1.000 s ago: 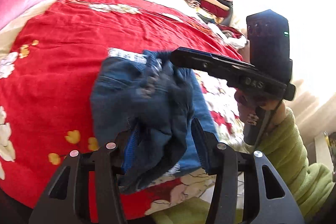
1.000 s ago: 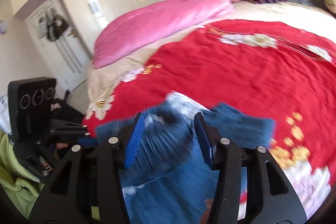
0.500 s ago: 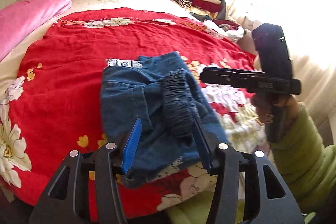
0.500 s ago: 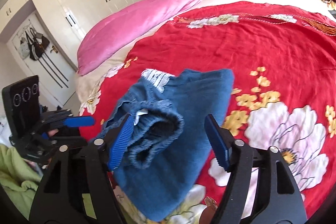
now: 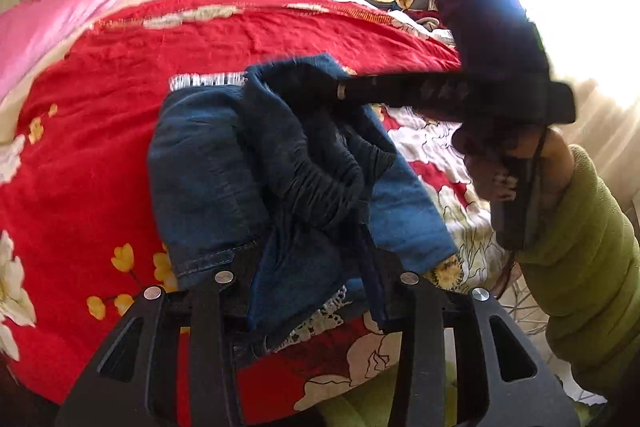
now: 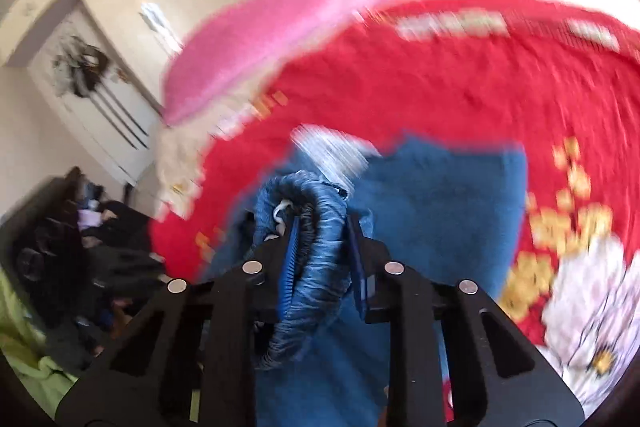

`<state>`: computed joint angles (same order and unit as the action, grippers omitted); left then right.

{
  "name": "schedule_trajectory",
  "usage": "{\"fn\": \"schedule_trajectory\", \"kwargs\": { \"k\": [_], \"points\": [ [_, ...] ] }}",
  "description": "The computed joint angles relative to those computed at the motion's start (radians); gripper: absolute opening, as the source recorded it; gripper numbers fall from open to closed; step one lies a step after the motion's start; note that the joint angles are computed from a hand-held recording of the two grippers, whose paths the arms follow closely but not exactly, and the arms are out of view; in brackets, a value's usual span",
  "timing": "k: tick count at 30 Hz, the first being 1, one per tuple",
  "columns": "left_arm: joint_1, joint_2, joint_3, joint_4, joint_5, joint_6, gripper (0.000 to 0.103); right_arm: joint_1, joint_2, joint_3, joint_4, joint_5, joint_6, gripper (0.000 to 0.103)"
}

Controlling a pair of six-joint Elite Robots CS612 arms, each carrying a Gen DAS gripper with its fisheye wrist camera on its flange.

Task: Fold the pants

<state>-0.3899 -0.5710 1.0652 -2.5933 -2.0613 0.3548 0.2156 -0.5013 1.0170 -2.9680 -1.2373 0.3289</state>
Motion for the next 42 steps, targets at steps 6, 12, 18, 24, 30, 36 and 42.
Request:
{"fn": "schedule_trajectory", "kwargs": {
  "k": [6,12,18,24,30,36,42],
  "points": [
    [-0.003,0.001,0.001,0.028,-0.012,0.024,0.037,0.002,-0.042,0.071,0.003,-0.091,-0.042,0.019],
    [-0.008,-0.01,0.024,0.045,-0.012,0.08,0.038,-0.017,-0.077,0.159,-0.04,-0.107,0.056,0.033],
    [-0.012,-0.014,0.029,0.046,0.001,0.089,0.038,-0.011,-0.038,0.009,0.066,-0.092,-0.05,0.034],
    [-0.016,-0.021,0.045,0.03,0.02,0.102,0.038,0.009,0.091,-0.3,0.517,-0.097,-0.198,0.034],
    [-0.016,-0.023,0.059,0.001,0.029,0.103,0.038,0.043,0.132,-0.379,0.561,-0.244,-0.241,0.002],
    [-0.019,-0.027,0.072,-0.02,0.047,0.1,0.04,0.062,0.186,-0.471,0.61,-0.35,-0.255,0.003],
    [-0.02,-0.043,0.094,-0.02,0.041,0.122,0.051,0.039,0.058,-0.219,0.308,-0.316,-0.132,0.011]
  ]
}}
